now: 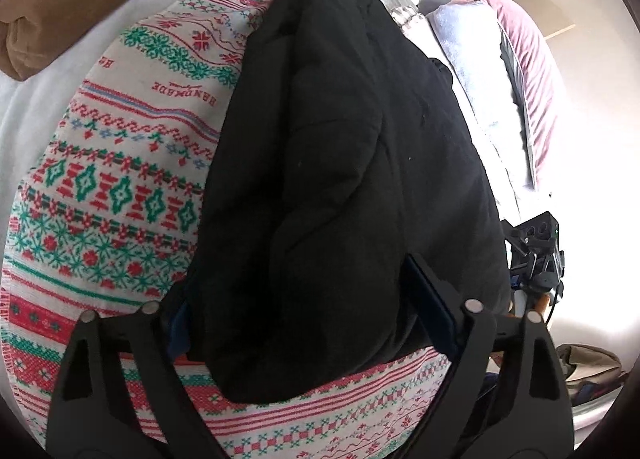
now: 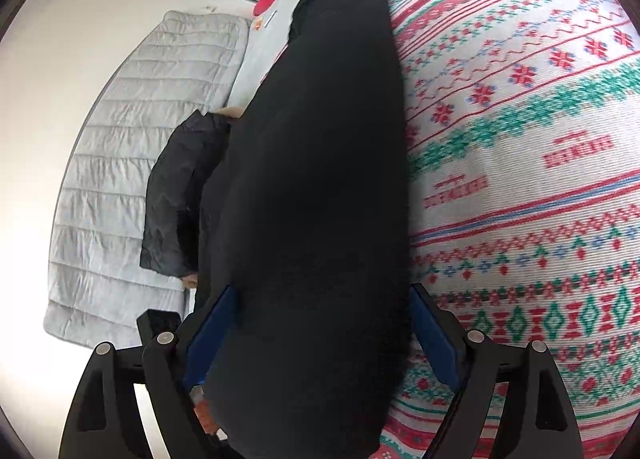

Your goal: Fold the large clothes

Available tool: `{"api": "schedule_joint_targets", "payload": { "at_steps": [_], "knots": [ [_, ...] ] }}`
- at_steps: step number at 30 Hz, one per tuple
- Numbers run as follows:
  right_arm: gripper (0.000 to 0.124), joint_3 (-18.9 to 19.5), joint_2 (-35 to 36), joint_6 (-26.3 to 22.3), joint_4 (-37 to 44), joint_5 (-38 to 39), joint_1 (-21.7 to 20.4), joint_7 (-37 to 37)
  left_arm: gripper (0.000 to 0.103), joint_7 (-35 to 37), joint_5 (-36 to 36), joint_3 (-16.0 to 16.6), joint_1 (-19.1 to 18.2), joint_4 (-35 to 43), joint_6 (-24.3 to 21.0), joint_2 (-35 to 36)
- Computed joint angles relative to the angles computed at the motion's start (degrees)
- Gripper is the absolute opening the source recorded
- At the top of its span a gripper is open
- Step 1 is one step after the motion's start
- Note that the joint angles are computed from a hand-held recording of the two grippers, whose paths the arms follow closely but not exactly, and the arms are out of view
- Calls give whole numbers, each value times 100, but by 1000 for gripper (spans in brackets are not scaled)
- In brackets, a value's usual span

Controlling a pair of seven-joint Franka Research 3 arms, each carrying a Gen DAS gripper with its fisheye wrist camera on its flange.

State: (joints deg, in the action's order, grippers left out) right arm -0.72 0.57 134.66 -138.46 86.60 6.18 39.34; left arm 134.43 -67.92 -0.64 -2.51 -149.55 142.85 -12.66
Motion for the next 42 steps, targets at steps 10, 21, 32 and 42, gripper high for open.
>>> {"api": "schedule_joint_targets", "payload": {
  "at_steps": [10,21,32,42],
  "knots": [
    [93,92,-40,415,31,-56,156,-14,88,222,-229,116,142,20,-318,86],
    [96,77,25,369,46,-82,161,45,90,59,-206,-29,183,45,-267,73],
    [72,260,-160,1255,-31,-221,470,-65,63,209,-501,-132,-214,-219,497,-249],
    [67,279,-150,1533,-1,-54,653,-250,68,324,-637,9,-166,-196,312,-121]
  ]
}}
